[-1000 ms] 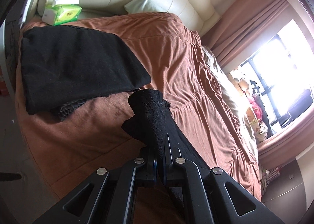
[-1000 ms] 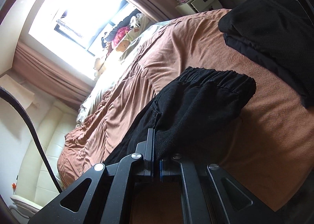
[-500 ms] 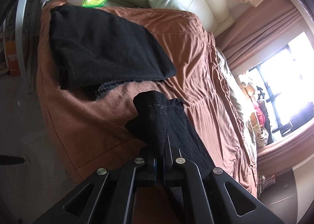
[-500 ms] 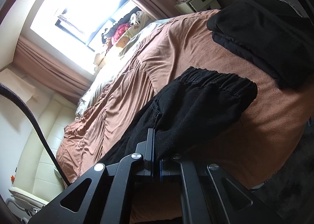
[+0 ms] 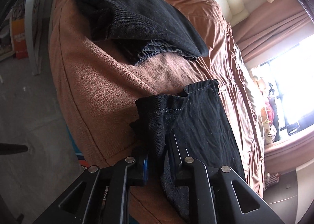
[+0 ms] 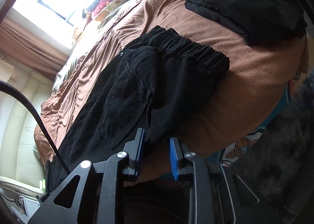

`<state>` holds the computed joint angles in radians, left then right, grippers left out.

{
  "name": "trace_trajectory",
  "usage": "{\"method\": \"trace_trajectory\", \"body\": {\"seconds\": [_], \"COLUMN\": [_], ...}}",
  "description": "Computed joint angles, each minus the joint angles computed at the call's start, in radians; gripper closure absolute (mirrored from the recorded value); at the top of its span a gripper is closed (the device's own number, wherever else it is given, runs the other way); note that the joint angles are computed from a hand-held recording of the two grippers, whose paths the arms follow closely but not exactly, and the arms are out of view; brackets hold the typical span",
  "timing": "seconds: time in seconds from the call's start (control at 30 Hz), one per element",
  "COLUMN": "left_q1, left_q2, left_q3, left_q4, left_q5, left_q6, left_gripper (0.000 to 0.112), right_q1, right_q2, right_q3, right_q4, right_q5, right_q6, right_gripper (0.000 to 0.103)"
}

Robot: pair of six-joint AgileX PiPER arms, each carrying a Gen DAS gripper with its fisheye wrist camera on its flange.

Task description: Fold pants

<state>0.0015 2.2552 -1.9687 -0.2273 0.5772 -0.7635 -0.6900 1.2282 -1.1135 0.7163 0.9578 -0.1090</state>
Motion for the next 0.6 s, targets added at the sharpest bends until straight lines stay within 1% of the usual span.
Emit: {"method": "trace_trajectory", "body": {"seconds": [0.03,0.07,0.1,0.17,0.27,0.37,0.47,0.5,0.53,0.6], "left_q1": [0.003,0.005,0.007,0.010,0.018,0.020,0.013,0.014,0.014,0.009], "left_q2": [0.000,0.001,0.005,0.016,0.023,0.019,0.016,0.019,0.017,0.006], "left_q3": [0.002,0.004,-0.005,-0.023,-0.029,-0.023,-0.041,-0.055,-0.055,-0.047], "left_q4": [-0.008,-0.015,-0.021,-0.029,-0.062,-0.079,-0.024,-0.010,0.008,0.097], "left_q5": [-0.004,-0.008,-0.005,0.002,0.002,-0.003,0.023,0.033,0.032,0.031], "left_q6": [0.012,0.021,0.031,0.046,0.072,0.086,0.069,0.067,0.061,-0.005], "left_gripper": [0.092,0.092,0.091,0.091,0.091,0.090,0.090,0.089,0.086,0.081], "right_q1": [0.002,-0.001,0.006,0.030,0.132,0.238,0.351,0.386,0.419,0.475], "right_q2": [-0.021,-0.041,-0.057,-0.074,-0.052,0.021,0.128,0.170,0.212,0.296], "right_q3": [-0.012,-0.018,-0.034,-0.068,-0.154,-0.243,-0.375,-0.427,-0.482,-0.598], "right_q4": [-0.021,-0.034,-0.052,-0.087,-0.179,-0.228,-0.298,-0.316,-0.331,-0.353], "right_q5": [0.012,0.020,0.028,0.041,0.034,0.020,0.031,0.036,0.046,0.076], "right_q6": [0.008,0.008,0.018,0.031,0.082,0.102,0.137,0.141,0.141,0.138], "right_gripper": [0.065,0.057,0.053,0.052,0.052,0.052,0.052,0.052,0.052,0.052]}}
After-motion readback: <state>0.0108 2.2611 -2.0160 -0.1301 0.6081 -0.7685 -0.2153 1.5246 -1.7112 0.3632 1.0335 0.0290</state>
